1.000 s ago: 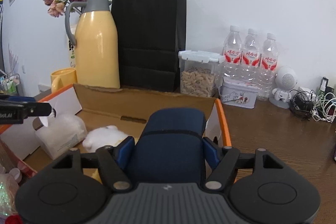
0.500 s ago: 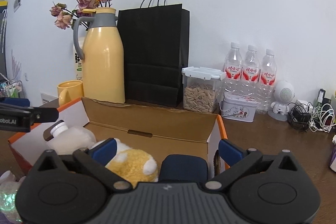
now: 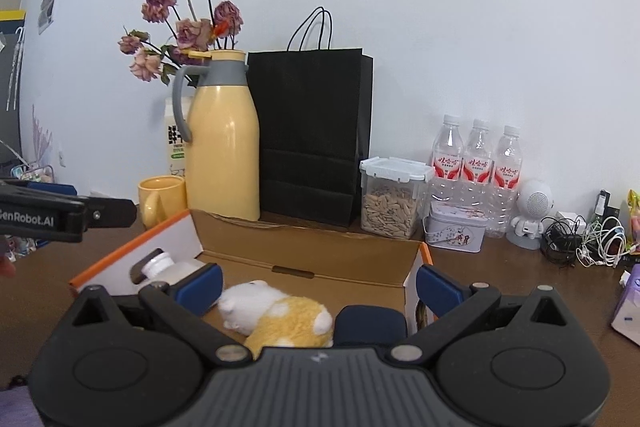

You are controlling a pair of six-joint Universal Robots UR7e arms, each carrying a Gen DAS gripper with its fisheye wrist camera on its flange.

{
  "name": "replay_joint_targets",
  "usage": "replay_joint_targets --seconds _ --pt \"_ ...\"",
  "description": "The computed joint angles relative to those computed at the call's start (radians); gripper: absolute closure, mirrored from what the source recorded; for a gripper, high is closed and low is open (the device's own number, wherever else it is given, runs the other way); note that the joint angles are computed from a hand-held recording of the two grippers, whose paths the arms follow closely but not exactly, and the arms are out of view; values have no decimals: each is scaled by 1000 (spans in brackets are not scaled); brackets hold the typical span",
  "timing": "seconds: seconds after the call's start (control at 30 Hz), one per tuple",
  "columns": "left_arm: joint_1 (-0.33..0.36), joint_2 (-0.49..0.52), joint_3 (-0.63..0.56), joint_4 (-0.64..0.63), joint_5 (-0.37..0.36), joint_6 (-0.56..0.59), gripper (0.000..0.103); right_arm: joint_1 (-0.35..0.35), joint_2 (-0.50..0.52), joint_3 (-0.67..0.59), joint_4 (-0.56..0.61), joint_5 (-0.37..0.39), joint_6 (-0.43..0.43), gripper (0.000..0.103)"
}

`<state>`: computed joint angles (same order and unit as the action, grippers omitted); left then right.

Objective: Organize objects
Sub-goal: 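Drop the white cap from the left tool while the right tool drops the navy case into the box, then lift both tools out of the box toward the remaining items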

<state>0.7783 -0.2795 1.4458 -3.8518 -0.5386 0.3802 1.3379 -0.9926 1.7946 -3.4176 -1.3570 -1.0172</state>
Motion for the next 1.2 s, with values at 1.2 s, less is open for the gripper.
replay_joint_targets --seconds 1.2 --pt "-165 -275 707 379 230 -845 0 -86 -257 490 88 -103 -105 0"
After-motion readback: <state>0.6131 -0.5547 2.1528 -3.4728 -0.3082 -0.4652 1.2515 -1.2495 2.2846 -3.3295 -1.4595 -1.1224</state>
